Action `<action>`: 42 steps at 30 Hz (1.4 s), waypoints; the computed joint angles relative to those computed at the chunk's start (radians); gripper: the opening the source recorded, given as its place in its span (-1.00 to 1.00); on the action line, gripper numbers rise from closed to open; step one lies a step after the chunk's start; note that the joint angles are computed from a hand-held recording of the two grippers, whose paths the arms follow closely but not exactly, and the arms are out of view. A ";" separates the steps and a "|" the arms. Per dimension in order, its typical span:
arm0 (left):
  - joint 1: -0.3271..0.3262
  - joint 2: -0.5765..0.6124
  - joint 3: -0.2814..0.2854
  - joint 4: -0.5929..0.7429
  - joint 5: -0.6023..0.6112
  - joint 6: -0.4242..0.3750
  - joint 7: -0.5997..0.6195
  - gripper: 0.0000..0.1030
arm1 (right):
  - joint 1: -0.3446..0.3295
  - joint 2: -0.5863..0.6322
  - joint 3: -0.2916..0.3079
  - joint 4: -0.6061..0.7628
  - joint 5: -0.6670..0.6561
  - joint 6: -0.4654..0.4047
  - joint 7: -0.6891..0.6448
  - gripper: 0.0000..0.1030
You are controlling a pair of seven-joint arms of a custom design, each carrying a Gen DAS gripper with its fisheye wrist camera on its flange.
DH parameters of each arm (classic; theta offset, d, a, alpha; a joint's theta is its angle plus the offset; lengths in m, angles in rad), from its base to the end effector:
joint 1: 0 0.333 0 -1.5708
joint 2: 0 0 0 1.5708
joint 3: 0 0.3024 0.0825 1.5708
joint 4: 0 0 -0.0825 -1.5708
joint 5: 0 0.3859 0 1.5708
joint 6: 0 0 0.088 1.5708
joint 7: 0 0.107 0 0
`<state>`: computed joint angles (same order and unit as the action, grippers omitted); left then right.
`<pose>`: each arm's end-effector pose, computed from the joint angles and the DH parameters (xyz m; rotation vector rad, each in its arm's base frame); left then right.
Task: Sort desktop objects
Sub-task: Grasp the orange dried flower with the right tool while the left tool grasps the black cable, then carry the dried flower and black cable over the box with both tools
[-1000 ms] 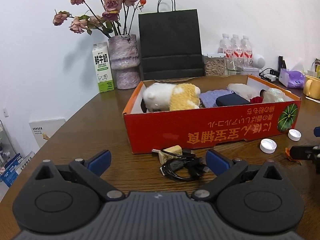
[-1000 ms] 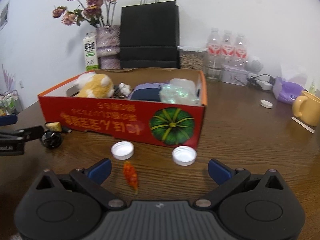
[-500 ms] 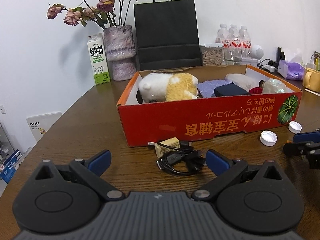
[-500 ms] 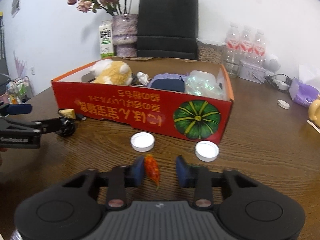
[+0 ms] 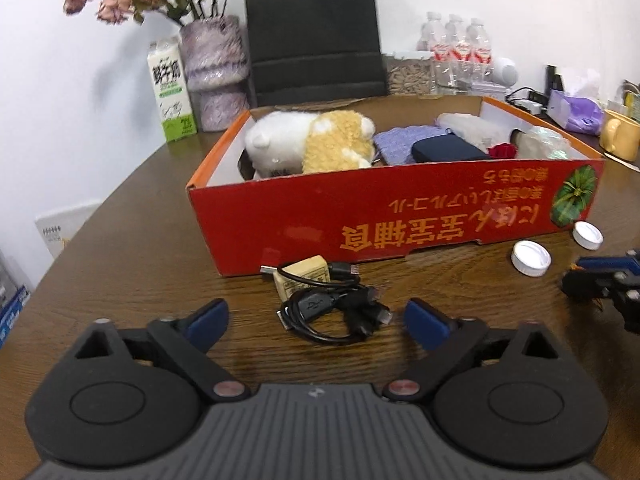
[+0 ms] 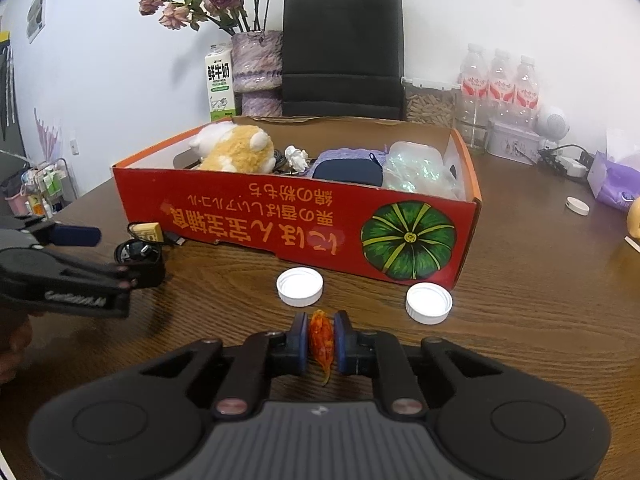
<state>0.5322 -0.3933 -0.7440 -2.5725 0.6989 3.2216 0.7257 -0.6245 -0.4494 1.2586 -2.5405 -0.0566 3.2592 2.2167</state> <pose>0.4392 -0.1681 0.4303 -1.4905 1.7888 -0.7900 0.3888 0.3147 0.4054 -1.7860 1.4385 -0.6753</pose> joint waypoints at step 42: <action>-0.136 -0.119 0.062 -0.108 -0.482 0.267 0.245 0.10 | -0.009 -0.145 0.020 -0.014 0.181 0.162 0.012 -0.76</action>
<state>0.3960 -0.5125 -0.6823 -2.6810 0.2165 3.4888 0.9707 -0.6333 -0.5945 1.2790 -2.5548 0.1244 3.4215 2.2286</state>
